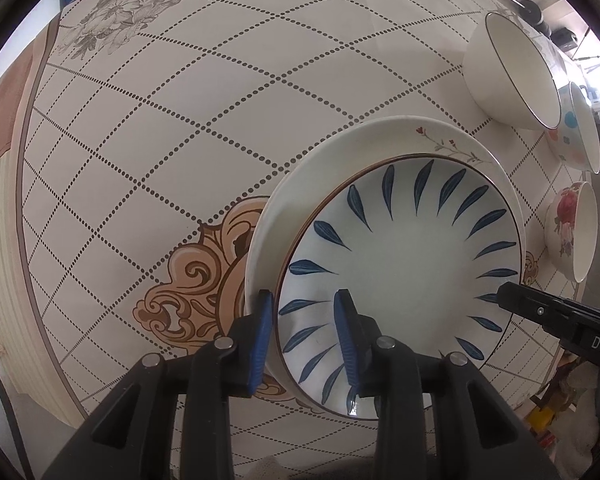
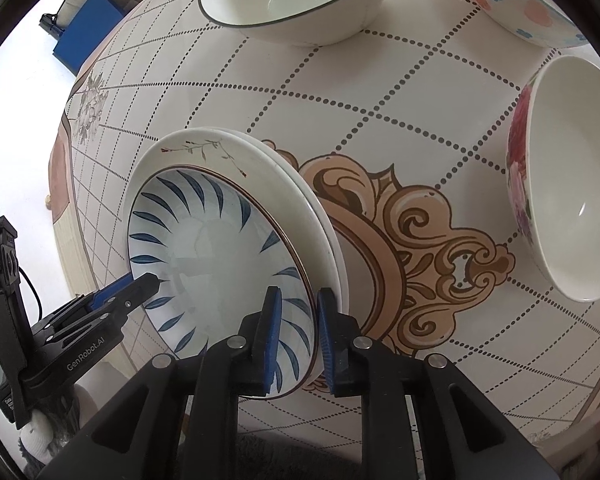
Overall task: Organize plates and bowls
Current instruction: 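Carry the blue-striped plate with both grippers and lower it onto the plate stack, then open both grippers and lift them away from the plate stack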
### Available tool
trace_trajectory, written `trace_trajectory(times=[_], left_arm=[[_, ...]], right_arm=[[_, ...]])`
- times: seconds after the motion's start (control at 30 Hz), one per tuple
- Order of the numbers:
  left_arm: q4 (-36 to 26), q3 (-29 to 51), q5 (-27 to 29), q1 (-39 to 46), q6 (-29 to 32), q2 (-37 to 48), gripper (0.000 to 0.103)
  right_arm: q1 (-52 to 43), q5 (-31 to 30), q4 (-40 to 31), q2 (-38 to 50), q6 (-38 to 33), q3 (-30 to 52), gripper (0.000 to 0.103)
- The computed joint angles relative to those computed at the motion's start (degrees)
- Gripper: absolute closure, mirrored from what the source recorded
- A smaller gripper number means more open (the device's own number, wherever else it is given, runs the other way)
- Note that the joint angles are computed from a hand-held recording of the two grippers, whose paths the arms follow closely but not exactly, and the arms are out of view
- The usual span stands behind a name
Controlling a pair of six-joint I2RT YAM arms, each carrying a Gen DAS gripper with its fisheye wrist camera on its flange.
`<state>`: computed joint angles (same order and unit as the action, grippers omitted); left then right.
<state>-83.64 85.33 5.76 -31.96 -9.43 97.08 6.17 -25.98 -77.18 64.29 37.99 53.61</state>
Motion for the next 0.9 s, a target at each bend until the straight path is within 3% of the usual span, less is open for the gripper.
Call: trace_trajectory(times=[0.17,0.2,0.27,0.33,0.37,0.43,0.6,0.7,0.9], left_arm=[[-0.67,0.17,1.1,-0.54,-1.52,-0.6,0.062],[-0.65,0.56,0.9,-0.94,-1.94,-0.54,0.061],[-0.55,0.85,1.27,-1.1,-2.33,-0.63,0.049],[-0.81,1.15,0.89,-1.33,-2.79,-0.61,0.035],[-0.61,1.16,0.96,-1.42,-2.97,-0.9,0.027],[-0.72,1.45,0.54,-1.67,-3.34,-1.15,0.022],[-1.05,2.63,-0.05,-2.11,-4.01,-1.74,0.022],[-1.68,2.76,-1.14,-3.22,-4.41,-2.69,0.022],[-4.95,7.0,-4.9,-5.65,-6.22,-5.59,0.022]], right_arm=[[1.53,-1.23,-0.1,0.53,2.09,1.53,0.057],[2.39,-1.3,0.08,0.66,2.82,2.05,0.048],[5.2,0.26,-0.53,1.66,4.14,4.0,0.037],[8.45,3.55,-1.88,3.08,5.02,6.44,0.017],[9.98,5.14,-2.47,3.75,5.02,7.52,0.017],[12.6,7.87,-3.78,5.11,5.12,9.28,0.017],[16.68,11.26,-5.9,5.92,6.57,10.95,0.017],[19.36,14.49,-7.82,5.51,7.96,11.75,0.008],[23.22,19.06,-11.78,3.2,10.0,14.27,0.008]])
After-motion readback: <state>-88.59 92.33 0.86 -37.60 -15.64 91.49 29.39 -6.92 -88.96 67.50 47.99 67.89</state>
